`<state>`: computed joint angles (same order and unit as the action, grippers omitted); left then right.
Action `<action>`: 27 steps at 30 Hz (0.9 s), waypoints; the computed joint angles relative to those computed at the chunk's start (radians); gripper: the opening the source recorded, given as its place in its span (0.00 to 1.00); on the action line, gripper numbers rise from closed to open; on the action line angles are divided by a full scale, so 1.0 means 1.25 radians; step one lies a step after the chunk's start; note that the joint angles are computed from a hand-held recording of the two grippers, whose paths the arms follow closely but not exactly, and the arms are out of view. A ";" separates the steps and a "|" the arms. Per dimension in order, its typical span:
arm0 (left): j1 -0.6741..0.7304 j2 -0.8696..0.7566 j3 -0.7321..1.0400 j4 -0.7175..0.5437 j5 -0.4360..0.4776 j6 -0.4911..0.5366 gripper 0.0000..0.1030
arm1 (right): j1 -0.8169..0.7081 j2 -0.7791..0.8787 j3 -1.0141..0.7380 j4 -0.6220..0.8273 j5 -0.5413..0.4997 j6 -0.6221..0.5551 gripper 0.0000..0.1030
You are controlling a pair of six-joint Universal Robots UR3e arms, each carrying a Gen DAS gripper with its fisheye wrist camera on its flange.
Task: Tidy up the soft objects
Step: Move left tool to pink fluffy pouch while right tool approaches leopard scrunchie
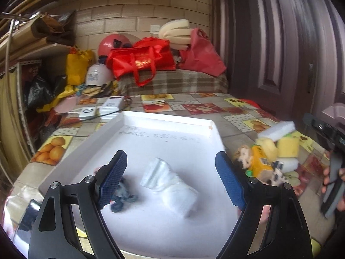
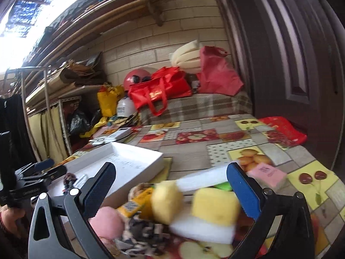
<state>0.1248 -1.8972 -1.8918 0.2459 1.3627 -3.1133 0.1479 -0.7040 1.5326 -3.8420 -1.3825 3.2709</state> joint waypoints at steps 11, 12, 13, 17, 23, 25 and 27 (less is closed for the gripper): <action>-0.148 -0.013 0.129 -0.274 -0.083 0.176 0.82 | -0.100 -0.058 0.109 -0.008 0.069 0.051 1.00; -0.161 -0.020 0.148 -0.299 -0.069 0.184 0.82 | -0.101 -0.058 0.107 0.000 0.070 0.050 1.00; -0.177 -0.031 0.170 -0.325 -0.047 0.192 0.82 | -0.102 -0.059 0.105 0.008 0.071 0.049 1.00; -0.233 -0.071 0.238 -0.403 0.042 0.227 0.82 | -0.110 -0.059 0.109 0.006 0.081 0.065 1.00; -0.268 -0.139 0.351 -0.509 0.072 0.216 0.84 | -0.124 -0.060 0.107 0.017 0.100 0.088 1.00; -0.279 -0.156 0.382 -0.523 0.051 0.215 0.87 | -0.129 -0.061 0.110 0.014 0.108 0.096 1.00; -0.287 -0.178 0.438 -0.581 -0.014 0.226 0.87 | -0.133 -0.060 0.111 0.013 0.114 0.102 1.00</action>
<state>-0.2342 -2.1200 -1.3446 -0.4804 1.3448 -2.8307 -0.0188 -0.7790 1.6708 -3.8260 -1.2403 3.3984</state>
